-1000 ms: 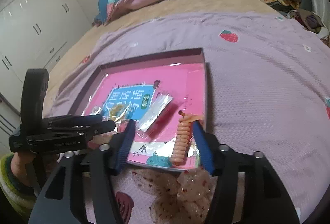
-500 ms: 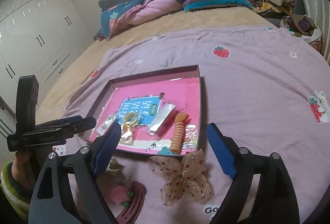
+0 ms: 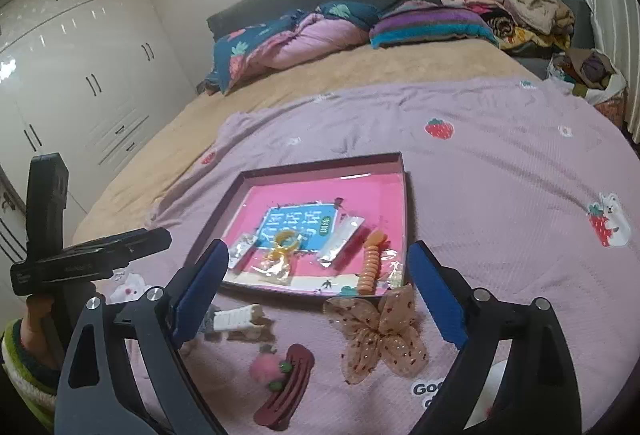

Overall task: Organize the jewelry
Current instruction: 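Withdraw both open tools from the box toward the remaining clips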

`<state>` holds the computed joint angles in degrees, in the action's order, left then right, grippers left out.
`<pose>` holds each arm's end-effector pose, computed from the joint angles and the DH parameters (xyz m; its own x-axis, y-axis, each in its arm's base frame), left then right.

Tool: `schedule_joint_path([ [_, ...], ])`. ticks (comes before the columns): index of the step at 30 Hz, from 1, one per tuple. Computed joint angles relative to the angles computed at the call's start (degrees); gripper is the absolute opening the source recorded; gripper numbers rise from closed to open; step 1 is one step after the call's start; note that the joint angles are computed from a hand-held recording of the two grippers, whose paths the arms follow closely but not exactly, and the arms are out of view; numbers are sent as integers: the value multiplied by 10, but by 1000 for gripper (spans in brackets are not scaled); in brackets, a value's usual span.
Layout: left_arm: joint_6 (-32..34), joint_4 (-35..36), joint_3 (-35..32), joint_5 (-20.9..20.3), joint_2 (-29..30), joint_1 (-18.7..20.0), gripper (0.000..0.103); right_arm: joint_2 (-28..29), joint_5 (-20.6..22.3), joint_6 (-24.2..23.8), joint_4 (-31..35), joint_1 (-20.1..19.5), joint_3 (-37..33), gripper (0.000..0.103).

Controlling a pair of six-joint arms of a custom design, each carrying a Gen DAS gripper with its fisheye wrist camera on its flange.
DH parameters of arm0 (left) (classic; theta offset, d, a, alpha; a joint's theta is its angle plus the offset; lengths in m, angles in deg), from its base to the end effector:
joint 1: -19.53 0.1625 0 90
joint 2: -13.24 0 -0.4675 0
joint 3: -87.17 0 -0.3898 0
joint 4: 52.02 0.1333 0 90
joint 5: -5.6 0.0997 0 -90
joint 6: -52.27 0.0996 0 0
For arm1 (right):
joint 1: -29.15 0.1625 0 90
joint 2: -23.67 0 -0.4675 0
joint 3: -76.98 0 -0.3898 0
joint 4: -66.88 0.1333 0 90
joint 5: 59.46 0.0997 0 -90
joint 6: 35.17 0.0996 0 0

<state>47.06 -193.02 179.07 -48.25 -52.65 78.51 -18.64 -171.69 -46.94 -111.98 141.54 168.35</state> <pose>-0.1784 -0.6694 0.3875 -0.8594 0.1312 -0.4941 0.3907 0.7919 -0.4693 0.3690 -0.6448 0.1757 -0.8685 -0.2709 0.4151 -0.4799 0.6692 -0.5674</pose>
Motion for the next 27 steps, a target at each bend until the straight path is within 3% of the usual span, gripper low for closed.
schedule_joint_path([
  [16,-8,-53,83,21,-75,-33,93,-29,-5,-22,-52,33,55,93],
  [27,-22,-60,135,34,-113,-32,93,-29,-10,-33,-56,45,87,93],
])
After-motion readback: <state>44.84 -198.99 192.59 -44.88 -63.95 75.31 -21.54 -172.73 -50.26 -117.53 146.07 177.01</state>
